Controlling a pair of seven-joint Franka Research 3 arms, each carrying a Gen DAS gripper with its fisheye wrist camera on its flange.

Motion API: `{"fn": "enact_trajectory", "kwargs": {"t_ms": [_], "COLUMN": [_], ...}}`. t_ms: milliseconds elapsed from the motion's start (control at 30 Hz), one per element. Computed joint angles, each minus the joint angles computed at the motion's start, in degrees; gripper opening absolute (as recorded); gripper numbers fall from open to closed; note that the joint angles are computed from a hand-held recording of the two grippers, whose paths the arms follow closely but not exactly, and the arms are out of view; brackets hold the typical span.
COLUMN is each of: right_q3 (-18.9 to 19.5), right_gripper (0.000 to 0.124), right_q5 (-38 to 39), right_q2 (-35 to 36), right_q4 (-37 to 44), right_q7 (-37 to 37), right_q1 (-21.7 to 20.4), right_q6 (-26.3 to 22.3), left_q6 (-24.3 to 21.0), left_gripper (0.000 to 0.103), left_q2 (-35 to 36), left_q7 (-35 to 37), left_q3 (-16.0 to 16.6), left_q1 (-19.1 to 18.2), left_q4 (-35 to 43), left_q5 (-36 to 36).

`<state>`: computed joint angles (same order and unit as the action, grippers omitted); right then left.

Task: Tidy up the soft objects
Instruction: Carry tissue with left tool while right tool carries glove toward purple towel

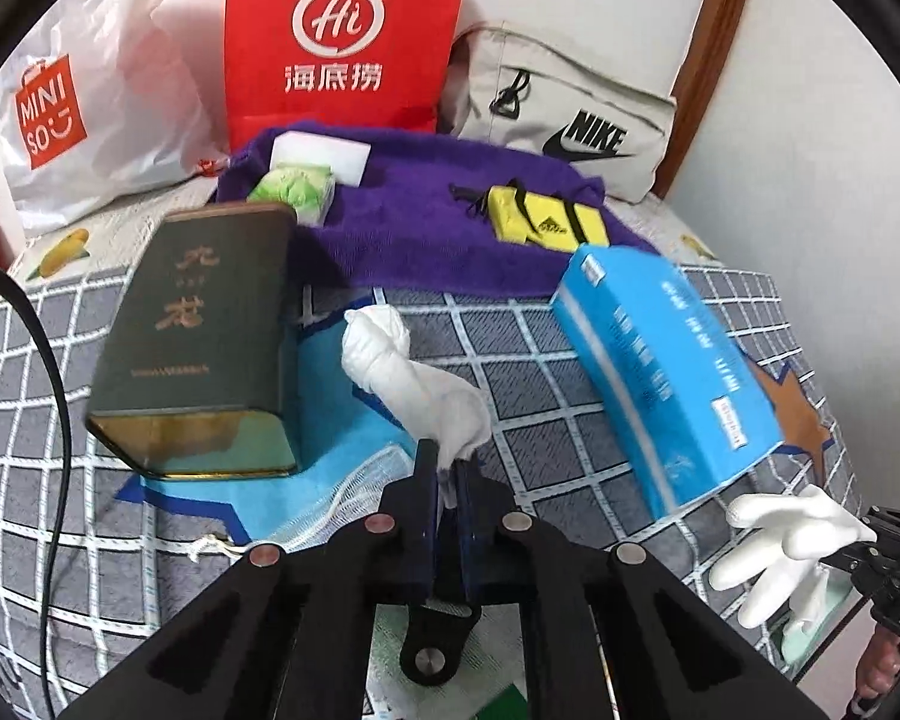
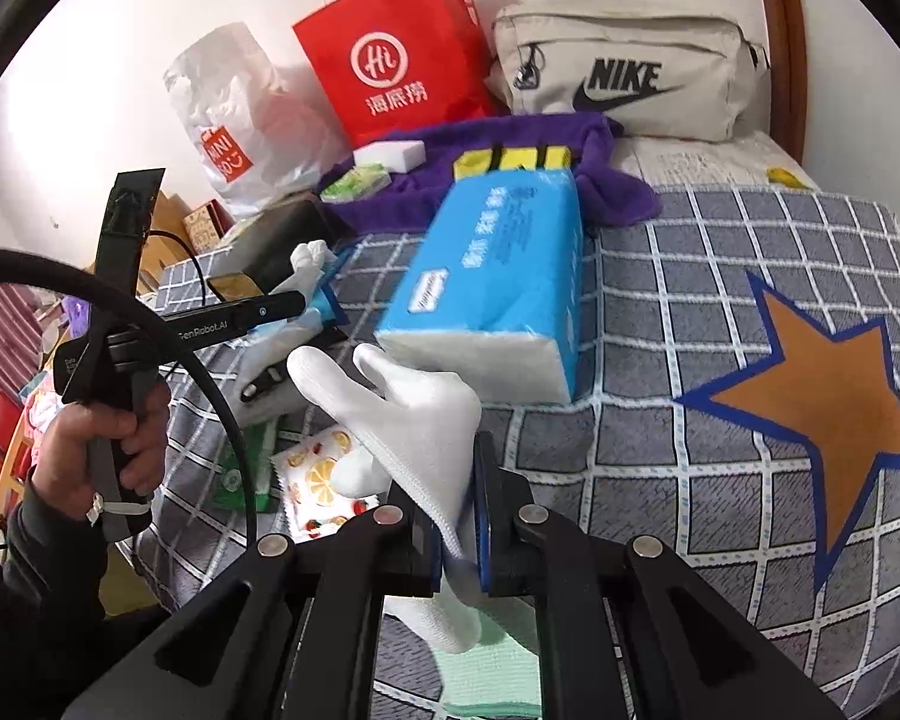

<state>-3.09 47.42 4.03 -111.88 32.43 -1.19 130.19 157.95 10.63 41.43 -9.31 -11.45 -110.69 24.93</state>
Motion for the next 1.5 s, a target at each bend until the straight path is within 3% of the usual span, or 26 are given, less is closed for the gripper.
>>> {"fn": "enact_trajectory", "kwargs": {"t_ms": [200, 633, 1100, 1500], "right_q3": [0.11, 1.23, 4.23, 6.61], "right_gripper": [0.009, 0.009, 0.009, 0.009], "right_q5": [1.21, 1.77, 2.47, -7.14], "right_q2": [-1.18, 1.93, 12.81, 27.16], "right_q4": [0.72, 8.55, 25.26, 46.88], "right_q7": [-0.83, 4.59, 12.26, 20.44], "right_q1": [0.33, 1.43, -0.17, 0.19], "right_q6": [-0.51, -0.52, -4.96, -5.02], "left_q6": [1.65, 2.96, 2.69, -0.96], "left_gripper": [0.006, 0.006, 0.006, 0.006], "left_q2": [-2.18, -4.82, -2.31, 5.65], "left_q7": [2.99, 5.18, 12.63, 22.71], "left_q3": [-0.58, 0.11, 0.29, -1.17], "left_q1": [1.15, 3.21, 6.0, 7.92], "left_q4": [-1.05, -1.29, 3.62, 14.44], "left_q5": [-2.66, -4.63, -10.42, -18.84]}}
